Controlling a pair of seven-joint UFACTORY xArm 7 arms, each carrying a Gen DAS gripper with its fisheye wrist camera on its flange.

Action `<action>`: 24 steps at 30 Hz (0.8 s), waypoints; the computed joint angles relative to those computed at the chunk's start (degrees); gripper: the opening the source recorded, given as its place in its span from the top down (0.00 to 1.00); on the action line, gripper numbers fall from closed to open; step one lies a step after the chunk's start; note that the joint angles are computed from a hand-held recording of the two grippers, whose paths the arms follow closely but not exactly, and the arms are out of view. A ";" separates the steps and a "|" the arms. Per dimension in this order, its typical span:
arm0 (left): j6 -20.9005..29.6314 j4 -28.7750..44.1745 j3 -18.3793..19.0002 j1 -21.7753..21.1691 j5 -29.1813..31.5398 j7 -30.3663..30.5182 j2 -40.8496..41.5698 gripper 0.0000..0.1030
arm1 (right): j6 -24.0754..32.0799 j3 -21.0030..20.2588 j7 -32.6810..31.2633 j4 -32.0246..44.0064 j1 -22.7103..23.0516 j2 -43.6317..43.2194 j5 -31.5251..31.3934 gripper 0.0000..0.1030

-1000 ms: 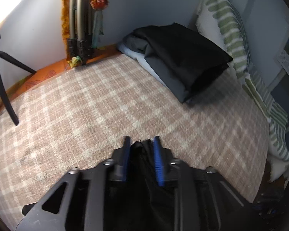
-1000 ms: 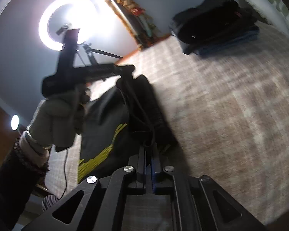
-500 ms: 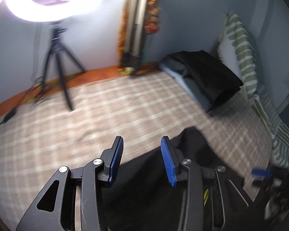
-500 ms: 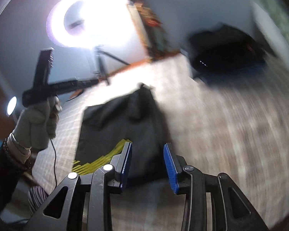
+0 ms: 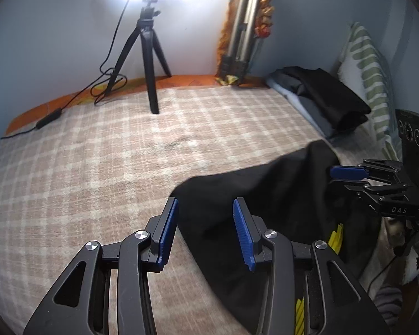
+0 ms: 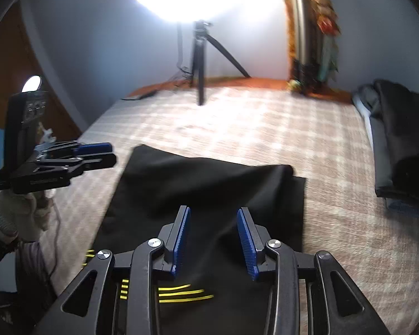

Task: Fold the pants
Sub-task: 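Close both tools on the folded shorts bundle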

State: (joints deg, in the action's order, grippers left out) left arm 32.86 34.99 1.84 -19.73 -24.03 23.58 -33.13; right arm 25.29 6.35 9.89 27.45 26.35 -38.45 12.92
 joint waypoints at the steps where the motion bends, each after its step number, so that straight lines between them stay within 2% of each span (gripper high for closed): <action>1: -0.78 0.23 -0.47 0.50 0.33 -0.81 1.19 0.62 | -0.04 -0.67 -0.22 -0.37 -0.33 0.00 0.07 0.64; 8: -5.08 2.14 -2.78 3.46 4.07 -6.09 9.33 0.62 | 1.72 -2.36 0.48 -1.56 -5.31 0.44 -1.25 0.62; 11: -4.96 2.29 -2.50 3.87 4.61 -6.83 9.40 0.62 | 2.20 -4.25 -0.16 -2.47 -5.18 -0.58 0.45 0.61; 14: -3.71 2.66 -1.91 4.42 5.12 -7.44 8.11 0.62 | 3.70 -3.39 -0.19 -2.39 -6.32 -2.07 -0.35 0.59; 15: -2.54 2.97 -1.18 4.25 4.45 -7.30 7.59 0.62 | 4.44 -3.74 -0.58 -2.28 -6.04 -2.79 -0.08 0.51; 16: -1.08 3.27 -0.03 3.84 3.16 -6.65 6.87 0.56 | 4.90 -4.28 -1.07 -2.20 -5.60 -3.23 0.50 0.43; 17: 0.19 3.32 0.90 3.55 1.96 -5.88 5.88 0.47 | 5.21 -5.24 -2.01 -2.22 -4.74 -3.88 1.51 0.28; 18: 1.23 3.24 1.36 3.49 1.15 -5.41 4.87 0.44 | 5.04 -6.08 -3.16 -2.21 -3.91 -4.12 2.48 0.20; 20: 4.49 2.86 2.51 3.43 -0.43 -4.48 2.15 0.36 | 6.34 -8.12 -6.34 -1.76 -1.98 -4.72 4.45 0.18; 24: 11.52 2.35 4.27 3.20 -3.54 -2.59 -1.25 0.33 | 10.29 -11.70 -11.91 -0.36 -0.43 -2.85 9.40 0.18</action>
